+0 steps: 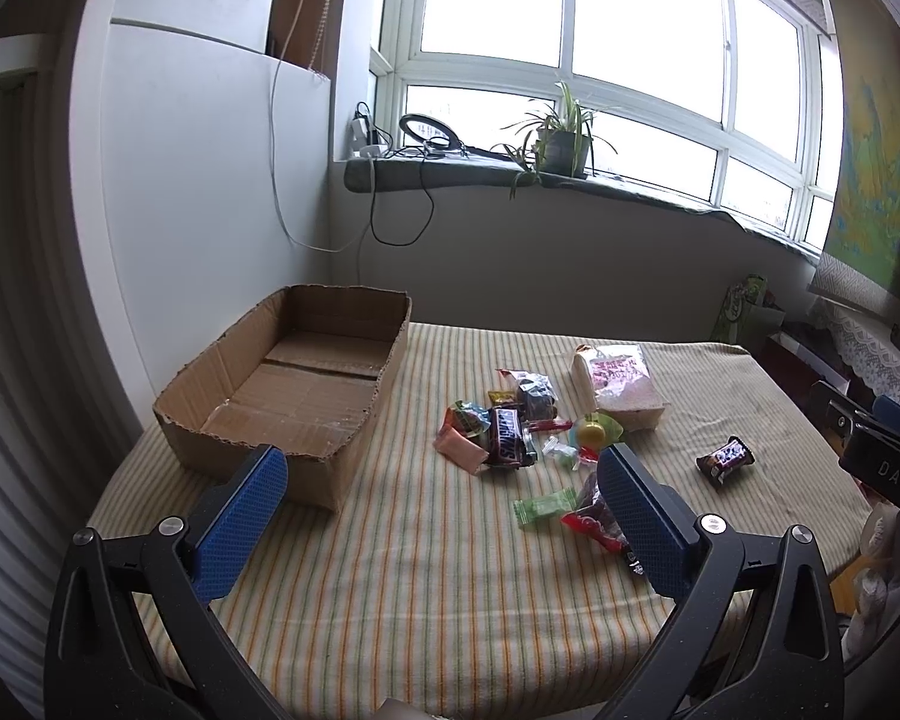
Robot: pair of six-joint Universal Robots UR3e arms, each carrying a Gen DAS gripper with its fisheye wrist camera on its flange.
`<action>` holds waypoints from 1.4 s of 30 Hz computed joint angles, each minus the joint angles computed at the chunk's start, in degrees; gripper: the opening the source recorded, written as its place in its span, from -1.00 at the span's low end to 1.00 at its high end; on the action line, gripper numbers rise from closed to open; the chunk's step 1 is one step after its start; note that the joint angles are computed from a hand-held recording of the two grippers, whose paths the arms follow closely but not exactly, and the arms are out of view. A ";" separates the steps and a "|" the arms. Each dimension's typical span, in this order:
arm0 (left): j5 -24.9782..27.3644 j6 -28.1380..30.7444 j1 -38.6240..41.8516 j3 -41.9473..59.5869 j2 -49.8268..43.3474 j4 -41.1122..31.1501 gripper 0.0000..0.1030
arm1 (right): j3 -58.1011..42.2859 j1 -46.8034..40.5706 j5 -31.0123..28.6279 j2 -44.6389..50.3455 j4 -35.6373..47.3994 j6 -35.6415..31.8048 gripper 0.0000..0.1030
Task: Organize snacks
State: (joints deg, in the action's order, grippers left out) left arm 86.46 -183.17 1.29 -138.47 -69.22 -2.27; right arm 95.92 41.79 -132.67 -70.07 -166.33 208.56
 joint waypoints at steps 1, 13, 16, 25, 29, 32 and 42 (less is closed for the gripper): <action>-0.09 -0.01 0.03 0.00 -0.04 0.02 0.99 | -0.08 0.01 -0.06 0.04 0.05 0.00 1.00; -3.17 0.02 1.42 0.40 -0.45 -1.45 0.99 | 0.48 -0.43 1.05 0.39 -0.13 0.00 1.00; -4.79 0.20 2.54 0.62 -0.49 -2.59 0.99 | 0.83 -1.16 2.43 0.05 -0.20 -0.43 1.00; -7.90 0.91 4.06 2.04 -2.89 -4.69 0.99 | 7.18 -7.86 11.00 -4.15 -3.56 -4.09 1.00; -9.24 1.34 3.23 3.64 -5.78 -5.34 0.95 | 9.03 -10.12 11.96 -4.62 -2.81 -6.21 1.00; -10.26 1.59 2.10 5.19 -8.49 -5.21 0.86 | 10.84 -12.18 14.43 -4.95 -3.28 -8.32 0.94; -13.83 2.65 -3.34 13.07 -20.53 -6.94 0.53 | 8.34 -19.74 28.17 -0.27 -0.13 -13.57 0.78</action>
State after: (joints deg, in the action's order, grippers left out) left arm 72.64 -180.52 -2.05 -125.41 -89.75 -9.21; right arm 104.26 22.05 -104.50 -70.33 -166.46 194.99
